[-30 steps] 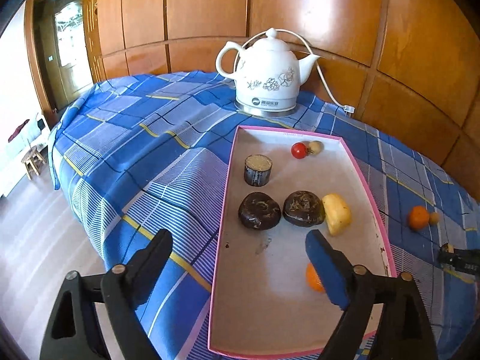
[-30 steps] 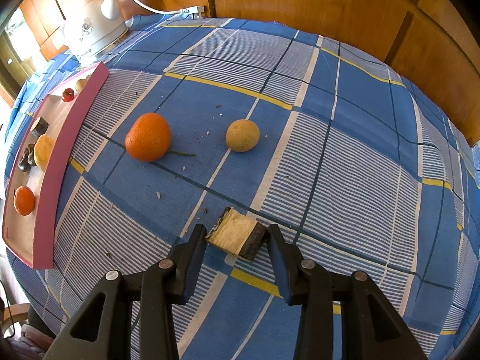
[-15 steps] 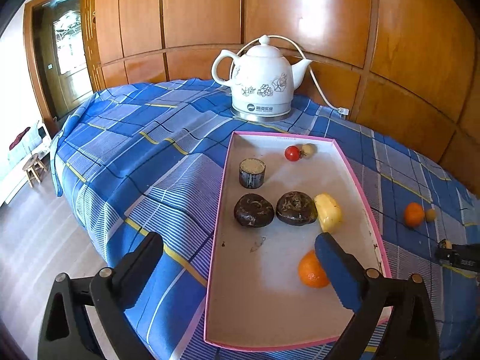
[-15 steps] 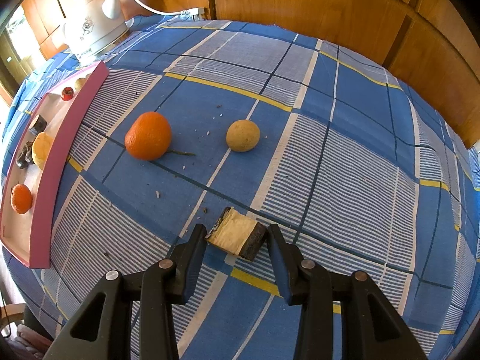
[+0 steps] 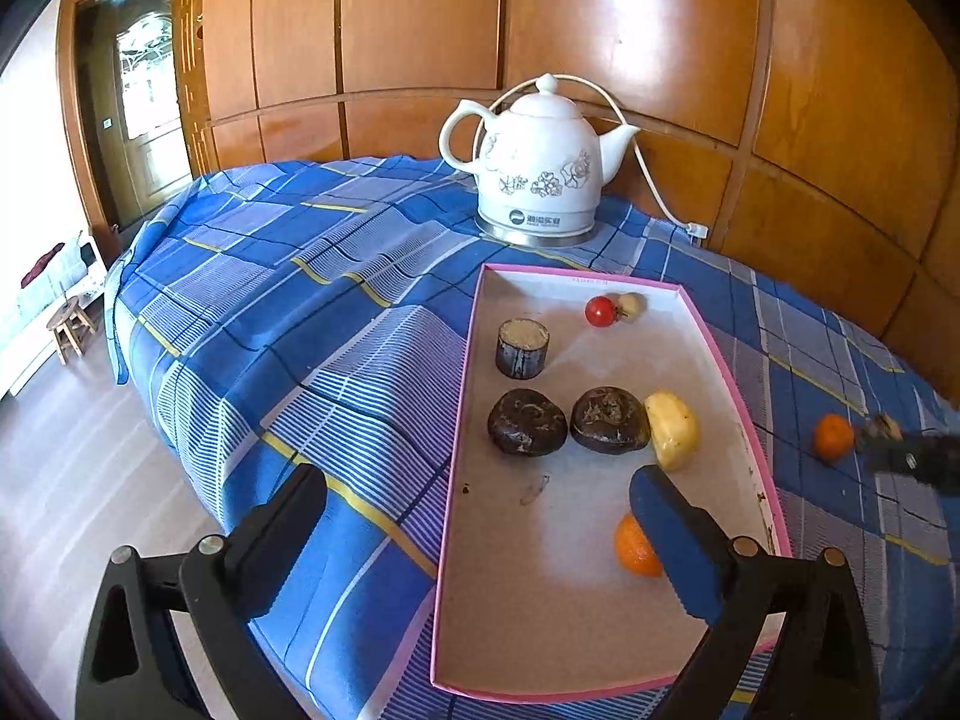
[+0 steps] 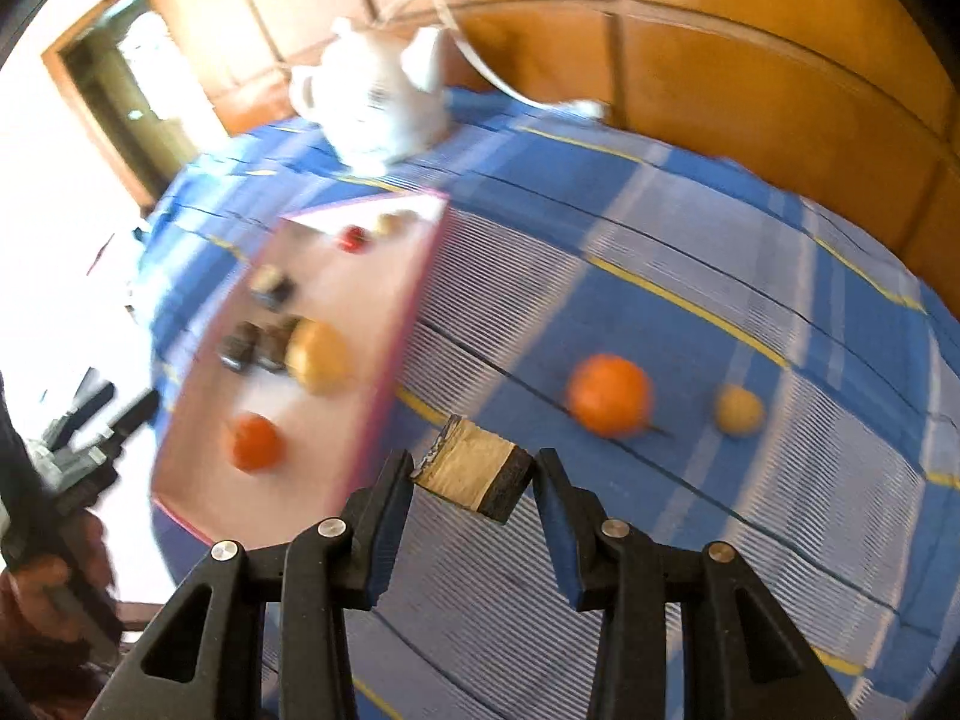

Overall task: Organize fruits
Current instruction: 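Carry the yellow block into the tray and open the right gripper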

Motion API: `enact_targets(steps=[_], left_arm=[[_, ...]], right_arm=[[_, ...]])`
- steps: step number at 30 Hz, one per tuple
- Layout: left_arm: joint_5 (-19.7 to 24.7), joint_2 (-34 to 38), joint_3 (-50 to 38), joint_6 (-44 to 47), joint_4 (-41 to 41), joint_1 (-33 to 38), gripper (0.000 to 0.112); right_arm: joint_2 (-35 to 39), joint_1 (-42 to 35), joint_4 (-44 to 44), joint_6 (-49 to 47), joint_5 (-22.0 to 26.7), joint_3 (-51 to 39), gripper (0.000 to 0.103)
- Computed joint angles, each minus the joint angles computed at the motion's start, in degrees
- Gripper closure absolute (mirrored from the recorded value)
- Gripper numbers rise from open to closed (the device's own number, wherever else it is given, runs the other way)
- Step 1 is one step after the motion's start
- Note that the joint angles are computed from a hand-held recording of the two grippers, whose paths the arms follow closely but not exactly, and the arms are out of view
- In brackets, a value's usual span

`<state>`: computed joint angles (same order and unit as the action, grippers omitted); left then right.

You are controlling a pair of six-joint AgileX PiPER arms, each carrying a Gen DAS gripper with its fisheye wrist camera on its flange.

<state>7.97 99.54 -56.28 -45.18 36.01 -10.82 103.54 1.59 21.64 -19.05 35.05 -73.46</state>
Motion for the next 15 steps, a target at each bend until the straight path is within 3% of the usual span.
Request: enact_targets(steps=[4,11,15], left_arm=[[-0.85,-0.44,0.51,1.03,-0.85,0.89,0.011],[-1.71,-0.04,0.64,14.36,-14.36,2.73,0.011],[-1.98,0.21,0.65,19.55,-19.68,3.53,0.011]], right_arm=[[5.35,3.47,1.95,2.37,1.7,-8.22,0.061],[17.79,7.85,-1.48,10.24,6.87,-25.88,0.061],[21.92,8.52,-3.13,12.46,9.15,-30.84,0.058]])
